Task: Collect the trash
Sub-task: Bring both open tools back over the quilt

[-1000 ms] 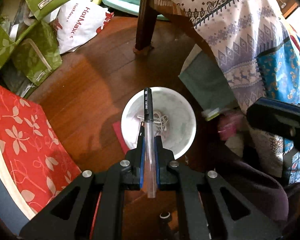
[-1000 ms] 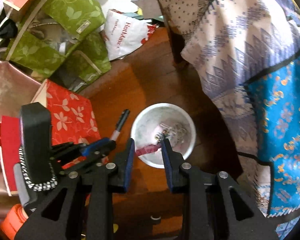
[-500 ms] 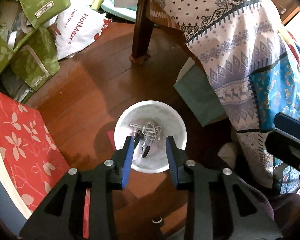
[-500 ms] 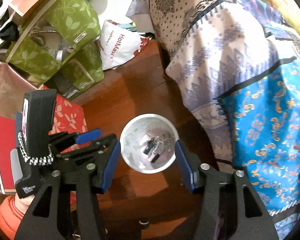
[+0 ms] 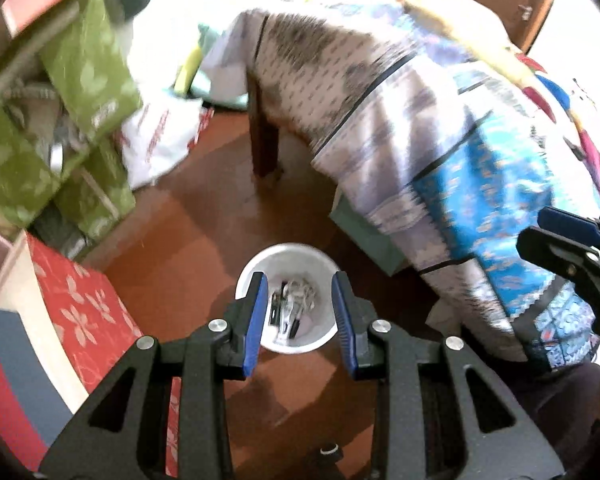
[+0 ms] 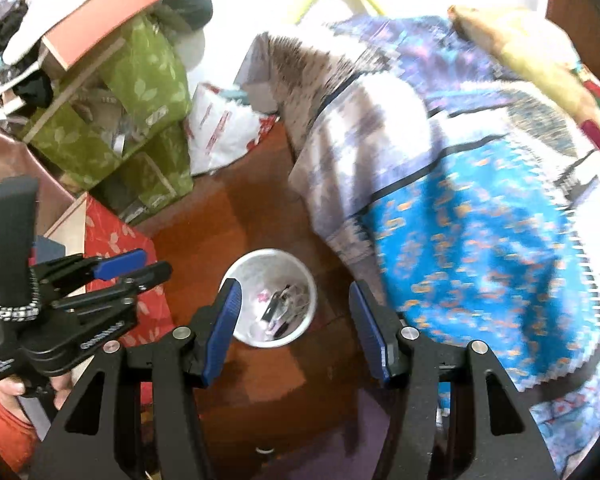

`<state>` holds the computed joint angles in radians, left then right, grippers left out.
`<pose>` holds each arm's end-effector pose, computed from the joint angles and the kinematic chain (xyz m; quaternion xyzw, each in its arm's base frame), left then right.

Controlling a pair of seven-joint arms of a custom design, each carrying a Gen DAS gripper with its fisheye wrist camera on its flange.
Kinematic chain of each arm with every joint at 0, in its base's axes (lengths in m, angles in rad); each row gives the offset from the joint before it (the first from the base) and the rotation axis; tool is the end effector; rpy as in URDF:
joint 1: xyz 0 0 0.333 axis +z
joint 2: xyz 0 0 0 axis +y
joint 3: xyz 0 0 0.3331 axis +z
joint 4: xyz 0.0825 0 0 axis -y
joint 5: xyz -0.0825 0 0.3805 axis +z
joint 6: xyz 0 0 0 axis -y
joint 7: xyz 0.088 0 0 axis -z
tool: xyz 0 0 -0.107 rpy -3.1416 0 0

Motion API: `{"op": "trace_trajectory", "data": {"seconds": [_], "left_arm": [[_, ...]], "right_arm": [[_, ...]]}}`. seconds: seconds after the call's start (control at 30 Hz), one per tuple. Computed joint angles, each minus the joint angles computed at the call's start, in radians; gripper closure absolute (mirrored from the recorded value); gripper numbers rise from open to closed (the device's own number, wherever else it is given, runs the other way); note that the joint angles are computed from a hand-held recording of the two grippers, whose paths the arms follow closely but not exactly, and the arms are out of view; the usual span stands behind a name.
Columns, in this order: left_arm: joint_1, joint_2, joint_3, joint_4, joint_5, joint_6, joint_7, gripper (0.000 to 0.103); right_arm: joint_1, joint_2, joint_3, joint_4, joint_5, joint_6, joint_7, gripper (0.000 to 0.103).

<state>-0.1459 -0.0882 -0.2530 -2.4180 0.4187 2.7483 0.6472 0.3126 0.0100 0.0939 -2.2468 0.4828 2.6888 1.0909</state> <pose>0.4608 -0.2132 0.4037 -0.7415 0.6275 -0.1825 0.1519 0.5156 0.2055 0.4249 -0.8304 0.4950 -0.0512 0.2505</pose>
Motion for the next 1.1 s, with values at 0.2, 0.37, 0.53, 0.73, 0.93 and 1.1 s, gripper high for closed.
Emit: {"op": "trace_trajectory", "data": {"seconds": [0.2,0.37,0.53,0.73,0.93,1.1], "left_arm": [[-0.026,-0.025,-0.054,0.093,0.093,-0.049,-0.059,0.067],[-0.078,0.029,-0.071,0.228,0.159,-0.097,-0.072,0.054],[-0.167,0.140,-0.053,0.397,0.175,-0.126,-0.041,0.053],[-0.272,0.308,-0.018,0.624,0.151,-0.150,0.041,0.052],[-0.364,0.510,0.012,0.899,0.072,-0.209,0.170,0.052],[-0.433,0.728,0.021,1.220,-0.031,-0.342,0.325,0.049]], "right_arm": [[-0.006,-0.120,-0.049,-0.070,0.028,0.063,-0.023,0.051],[-0.007,-0.215,-0.120,-0.119,0.017,0.103,-0.028,0.051],[-0.036,-0.279,-0.181,-0.150,-0.065,0.145,0.014,0.051],[-0.091,-0.297,-0.257,-0.140,-0.150,0.157,0.056,0.050],[-0.156,-0.250,-0.311,-0.100,-0.158,0.166,0.070,0.050],[-0.229,-0.184,-0.316,-0.055,-0.171,0.178,0.077,0.050]]}}
